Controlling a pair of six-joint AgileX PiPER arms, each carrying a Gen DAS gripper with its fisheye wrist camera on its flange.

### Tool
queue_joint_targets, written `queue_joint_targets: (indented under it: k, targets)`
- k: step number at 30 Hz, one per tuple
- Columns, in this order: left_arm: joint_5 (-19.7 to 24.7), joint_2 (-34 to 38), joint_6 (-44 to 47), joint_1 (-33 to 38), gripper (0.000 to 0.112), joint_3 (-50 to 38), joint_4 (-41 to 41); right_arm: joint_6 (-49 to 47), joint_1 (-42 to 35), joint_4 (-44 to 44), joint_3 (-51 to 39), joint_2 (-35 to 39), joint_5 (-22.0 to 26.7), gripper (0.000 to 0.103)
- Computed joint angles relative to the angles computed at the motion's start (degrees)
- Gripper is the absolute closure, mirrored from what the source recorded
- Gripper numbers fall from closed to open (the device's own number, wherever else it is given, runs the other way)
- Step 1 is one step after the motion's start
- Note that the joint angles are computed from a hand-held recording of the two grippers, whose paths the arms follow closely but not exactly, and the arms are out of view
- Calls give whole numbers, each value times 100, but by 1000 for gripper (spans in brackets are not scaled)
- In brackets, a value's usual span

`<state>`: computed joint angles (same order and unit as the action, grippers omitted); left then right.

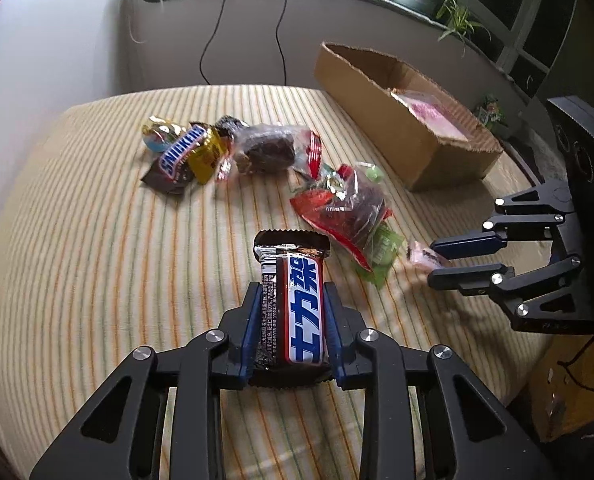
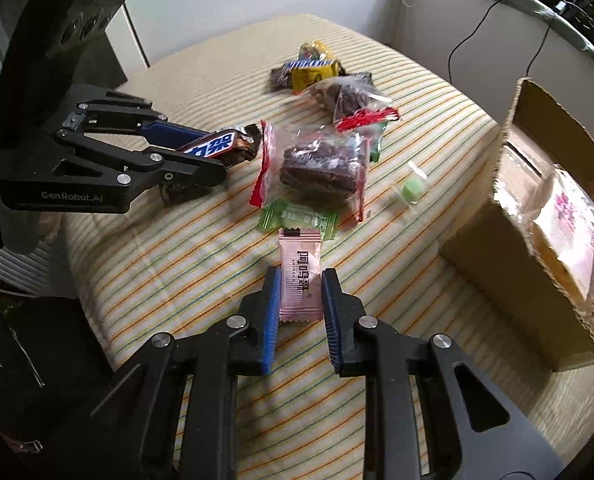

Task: Organize snacks
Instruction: 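Carry both snacks into the box and open both tools to drop them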

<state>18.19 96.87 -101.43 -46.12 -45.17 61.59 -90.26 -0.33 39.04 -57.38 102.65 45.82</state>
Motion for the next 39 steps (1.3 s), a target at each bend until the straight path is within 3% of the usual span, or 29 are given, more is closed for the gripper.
queue_joint_targets:
  k: [7, 16, 27, 39]
  targets:
    - [131, -239, 266, 90, 85, -171, -87, -5, -453, 350, -470, -134, 627, 82]
    - [-9, 271, 1795, 470, 85, -1388, -906, 617, -792, 571, -1796, 309, 993, 82]
    - [31, 1478, 4348, 781, 85, -3388, -2956, 1817, -885, 291, -3882, 1551, 1182, 82]
    - [860, 2837, 6499, 1092, 85, -5773, -4770, 3512, -792, -620, -7179, 3484, 1936, 82]
